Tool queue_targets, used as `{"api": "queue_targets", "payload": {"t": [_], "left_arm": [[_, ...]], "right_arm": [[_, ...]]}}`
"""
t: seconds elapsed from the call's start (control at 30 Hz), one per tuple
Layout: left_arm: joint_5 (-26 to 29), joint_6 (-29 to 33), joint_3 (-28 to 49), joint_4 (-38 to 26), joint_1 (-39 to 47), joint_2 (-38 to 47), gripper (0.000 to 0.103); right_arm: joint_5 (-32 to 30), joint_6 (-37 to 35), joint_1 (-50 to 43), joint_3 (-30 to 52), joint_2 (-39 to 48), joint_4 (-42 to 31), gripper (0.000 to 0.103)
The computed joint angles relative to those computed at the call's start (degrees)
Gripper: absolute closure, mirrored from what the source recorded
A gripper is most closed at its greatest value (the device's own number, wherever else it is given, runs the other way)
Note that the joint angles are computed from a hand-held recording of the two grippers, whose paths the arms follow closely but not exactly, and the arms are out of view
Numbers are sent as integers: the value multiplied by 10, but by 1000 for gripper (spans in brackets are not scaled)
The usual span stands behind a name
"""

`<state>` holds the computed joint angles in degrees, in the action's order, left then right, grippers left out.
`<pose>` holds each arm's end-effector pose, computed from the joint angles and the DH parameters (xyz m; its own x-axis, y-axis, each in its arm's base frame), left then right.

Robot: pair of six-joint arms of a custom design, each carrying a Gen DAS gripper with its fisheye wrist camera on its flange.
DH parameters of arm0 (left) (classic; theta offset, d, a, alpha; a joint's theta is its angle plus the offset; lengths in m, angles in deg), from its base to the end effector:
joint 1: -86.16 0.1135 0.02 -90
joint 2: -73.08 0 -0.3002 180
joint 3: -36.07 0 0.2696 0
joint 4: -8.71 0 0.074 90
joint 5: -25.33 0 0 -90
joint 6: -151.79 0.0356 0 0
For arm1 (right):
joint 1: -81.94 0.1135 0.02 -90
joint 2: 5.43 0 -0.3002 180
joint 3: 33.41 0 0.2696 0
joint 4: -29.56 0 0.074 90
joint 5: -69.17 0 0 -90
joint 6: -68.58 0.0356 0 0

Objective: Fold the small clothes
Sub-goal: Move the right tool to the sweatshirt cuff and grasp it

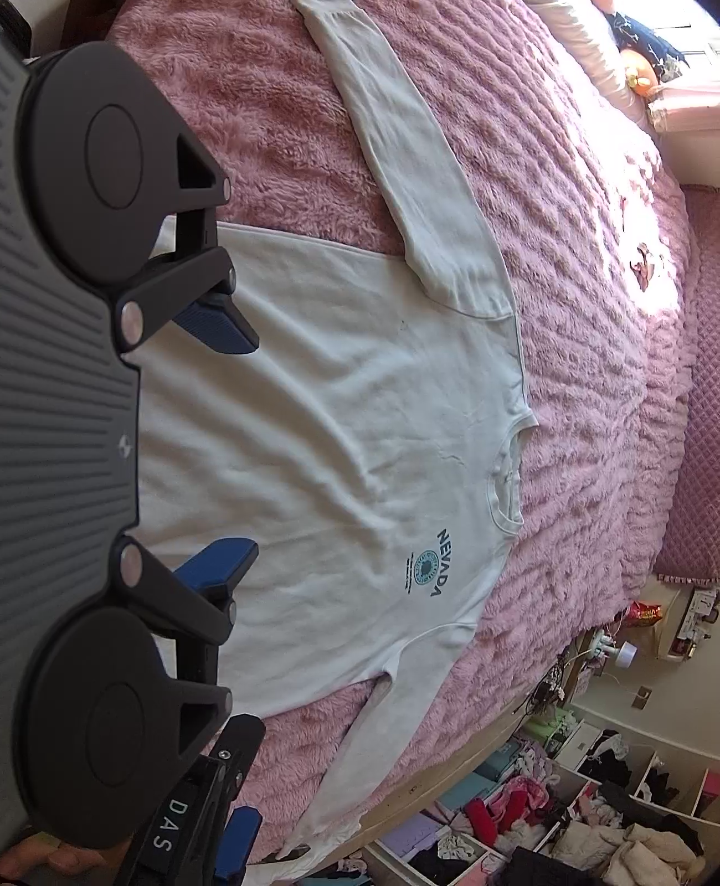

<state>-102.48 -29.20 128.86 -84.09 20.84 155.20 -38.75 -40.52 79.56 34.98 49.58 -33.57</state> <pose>0.1275 -0.2251 0.3596 -0.6756 -0.4216 -0.6048 -0.4254 0.8929 -0.1474 0.1801 0.0035 0.3395 -0.6685 -0.2838 -0.6874 -0.3999 0.9165 0.0105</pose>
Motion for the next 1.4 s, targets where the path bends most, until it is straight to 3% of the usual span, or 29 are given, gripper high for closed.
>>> {"api": "queue_targets", "payload": {"t": [0.13,0.3,0.4,0.53,0.67,0.83,0.97,1.13,1.4], "left_arm": [[16,127,-11,114,60,-1,14],[71,281,-52,325,146,11,14],[129,350,-57,426,201,50,14],[216,394,-20,498,261,137,14],[253,424,49,532,288,236,14],[263,452,139,570,300,336,14],[278,479,250,547,305,428,14],[284,493,356,504,307,513,14],[290,502,412,475,305,564,14]], "right_arm": [[-45,-21,-77,2,48,70,20],[-88,-15,-160,64,184,109,20],[-82,26,-201,73,246,202,20],[-65,75,-245,101,352,336,20],[-13,126,-273,158,471,440,22],[11,200,-301,265,611,498,30],[34,248,-307,360,700,484,35],[27,274,-312,455,778,435,61],[8,335,-316,520,837,418,64]]}}
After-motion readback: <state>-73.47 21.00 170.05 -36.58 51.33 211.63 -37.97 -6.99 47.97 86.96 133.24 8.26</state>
